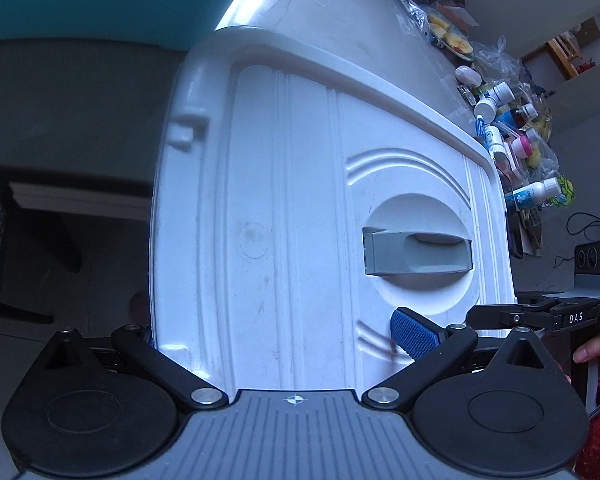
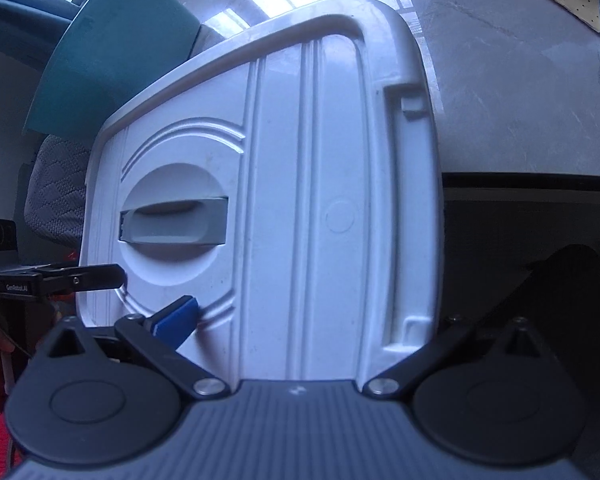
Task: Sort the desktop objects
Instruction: 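Lift the white lid off the desk with both grippers, then carry the white lid with both grippers over the blue bin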
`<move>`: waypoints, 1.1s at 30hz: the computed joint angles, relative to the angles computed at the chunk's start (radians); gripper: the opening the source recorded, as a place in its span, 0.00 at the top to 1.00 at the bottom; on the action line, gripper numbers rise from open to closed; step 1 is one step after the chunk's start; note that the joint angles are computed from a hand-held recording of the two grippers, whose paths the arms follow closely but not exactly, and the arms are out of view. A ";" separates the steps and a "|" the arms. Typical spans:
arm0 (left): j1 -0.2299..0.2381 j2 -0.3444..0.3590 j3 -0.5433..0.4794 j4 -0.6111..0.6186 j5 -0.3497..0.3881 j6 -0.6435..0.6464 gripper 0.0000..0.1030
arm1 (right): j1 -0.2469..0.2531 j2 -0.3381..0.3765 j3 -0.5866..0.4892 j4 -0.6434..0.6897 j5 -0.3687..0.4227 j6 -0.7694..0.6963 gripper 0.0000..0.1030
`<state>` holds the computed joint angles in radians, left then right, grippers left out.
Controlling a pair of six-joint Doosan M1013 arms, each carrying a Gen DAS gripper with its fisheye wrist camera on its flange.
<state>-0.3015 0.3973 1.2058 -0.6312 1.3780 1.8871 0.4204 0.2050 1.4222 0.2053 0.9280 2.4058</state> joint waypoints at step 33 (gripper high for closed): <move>0.411 -0.174 0.141 -0.029 0.105 0.282 0.00 | 0.117 0.167 -0.231 -0.045 -0.029 0.010 0.00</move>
